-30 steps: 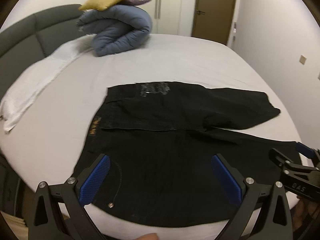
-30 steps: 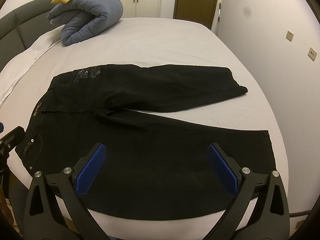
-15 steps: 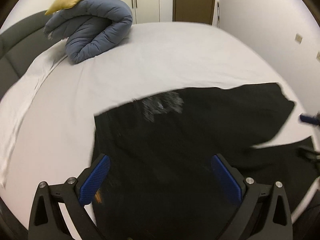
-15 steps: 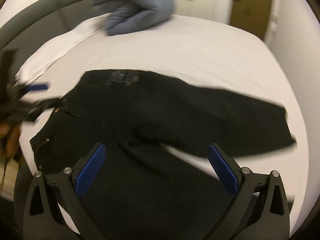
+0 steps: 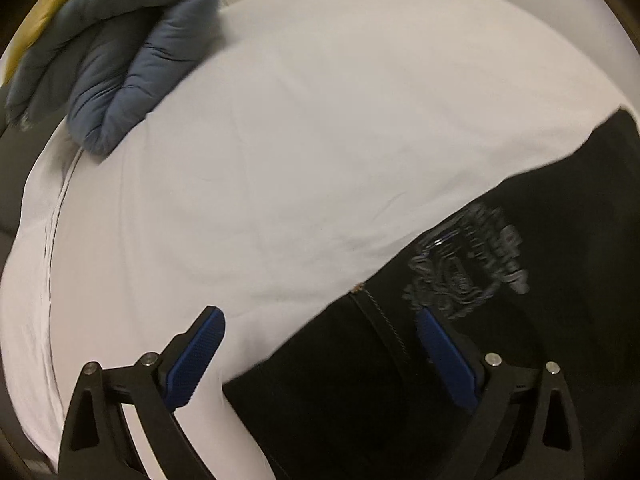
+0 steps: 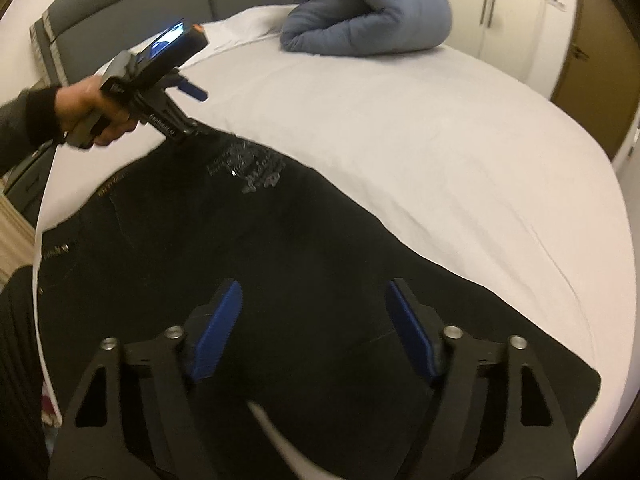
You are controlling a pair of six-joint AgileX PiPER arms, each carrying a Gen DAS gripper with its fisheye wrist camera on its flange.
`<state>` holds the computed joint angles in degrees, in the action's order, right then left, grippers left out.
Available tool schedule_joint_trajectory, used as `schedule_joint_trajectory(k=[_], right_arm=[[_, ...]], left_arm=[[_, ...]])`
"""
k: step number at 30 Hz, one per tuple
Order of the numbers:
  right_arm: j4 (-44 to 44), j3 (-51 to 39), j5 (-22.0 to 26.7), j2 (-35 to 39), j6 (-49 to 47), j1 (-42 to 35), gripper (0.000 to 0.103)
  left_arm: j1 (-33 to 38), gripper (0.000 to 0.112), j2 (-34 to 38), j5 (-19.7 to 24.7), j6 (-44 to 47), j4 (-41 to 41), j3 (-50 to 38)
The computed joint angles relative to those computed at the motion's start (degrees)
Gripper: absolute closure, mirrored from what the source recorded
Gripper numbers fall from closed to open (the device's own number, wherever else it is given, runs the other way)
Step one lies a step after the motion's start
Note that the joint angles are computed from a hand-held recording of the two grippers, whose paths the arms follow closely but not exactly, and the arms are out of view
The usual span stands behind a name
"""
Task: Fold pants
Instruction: 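Grasp the jeans waistband with the left tool while the right tool grasps the waistband beside it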
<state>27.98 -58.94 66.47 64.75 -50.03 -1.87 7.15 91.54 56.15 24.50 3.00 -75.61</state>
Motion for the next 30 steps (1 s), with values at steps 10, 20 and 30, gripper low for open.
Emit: schedule_joint_trajectory(k=[10,20,30], right_arm=[[5.1,-5.0,-1.0,10.9,-6.3,-1.6,0.051],[0.1,-14.0,-2.7,17.1,2.8,10.6,0.062],[-9.4,-24.8,-2.3,26.8,11.1,21.0,0.067]], left_arm=[[4.6,0.036,10.5,7.2,7.9,-6.8,-7.2],[6.1,0.107,2.3,3.5,11.2,-11.0,-0.2],[8.4,0.109,-24.6,-13.0,21.5,-13.8,22.2]])
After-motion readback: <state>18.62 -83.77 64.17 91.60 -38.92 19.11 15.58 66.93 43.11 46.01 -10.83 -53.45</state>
